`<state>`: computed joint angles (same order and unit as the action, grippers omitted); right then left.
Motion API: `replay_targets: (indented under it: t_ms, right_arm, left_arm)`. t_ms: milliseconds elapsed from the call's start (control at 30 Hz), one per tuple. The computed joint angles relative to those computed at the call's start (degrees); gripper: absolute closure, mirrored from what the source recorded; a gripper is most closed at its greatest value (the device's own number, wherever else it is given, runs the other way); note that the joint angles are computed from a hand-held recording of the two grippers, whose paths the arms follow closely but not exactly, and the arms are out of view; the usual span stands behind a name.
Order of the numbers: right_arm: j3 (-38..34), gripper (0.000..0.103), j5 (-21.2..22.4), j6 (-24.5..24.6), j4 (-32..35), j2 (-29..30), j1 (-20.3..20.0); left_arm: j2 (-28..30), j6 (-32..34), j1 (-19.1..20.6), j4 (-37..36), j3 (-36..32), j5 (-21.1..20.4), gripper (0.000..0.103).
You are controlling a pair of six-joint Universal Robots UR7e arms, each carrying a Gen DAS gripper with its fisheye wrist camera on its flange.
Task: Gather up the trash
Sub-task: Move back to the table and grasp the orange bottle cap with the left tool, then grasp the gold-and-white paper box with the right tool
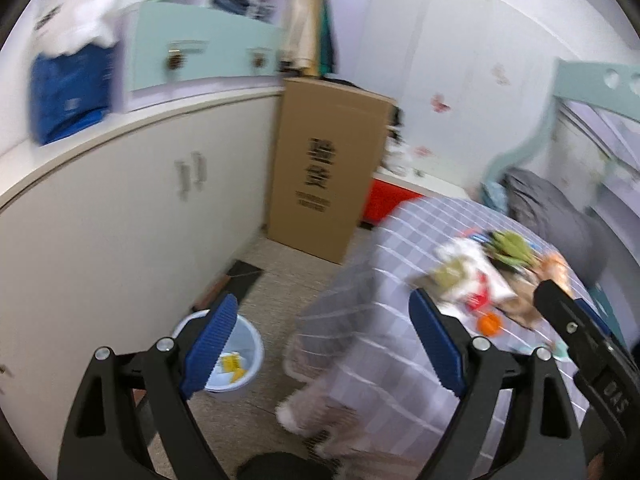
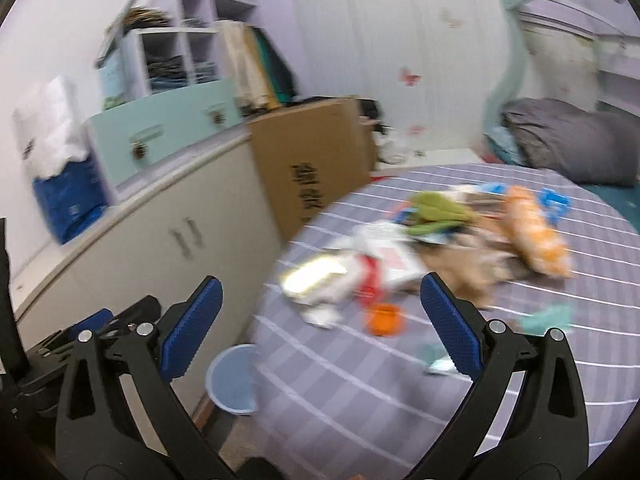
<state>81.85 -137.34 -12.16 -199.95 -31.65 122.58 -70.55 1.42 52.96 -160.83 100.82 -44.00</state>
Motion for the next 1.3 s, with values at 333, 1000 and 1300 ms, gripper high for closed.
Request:
replay_targets:
  t_ms: [333,1000,1300]
  right_arm:
    - [10.7,0.006,-8.21,1.25,-6.74,-8.08,-2.67]
    - [16.8,0.006,-2.79,10.35,1.12,-13.91,-7.38]
    - [14.17,0.006,-2.66,7.69,0.89,-12.1,-5.56]
  left_arm:
    - [7.23,1.36,-3.22,5.6,-1.59,-5.8,0.028]
    - [17.73,0.13,-2.01,16.14,-11.66,-6.39,0.074]
    - [9.45,1.04,-1.64,7.62,-4.43,-12.29,0.074]
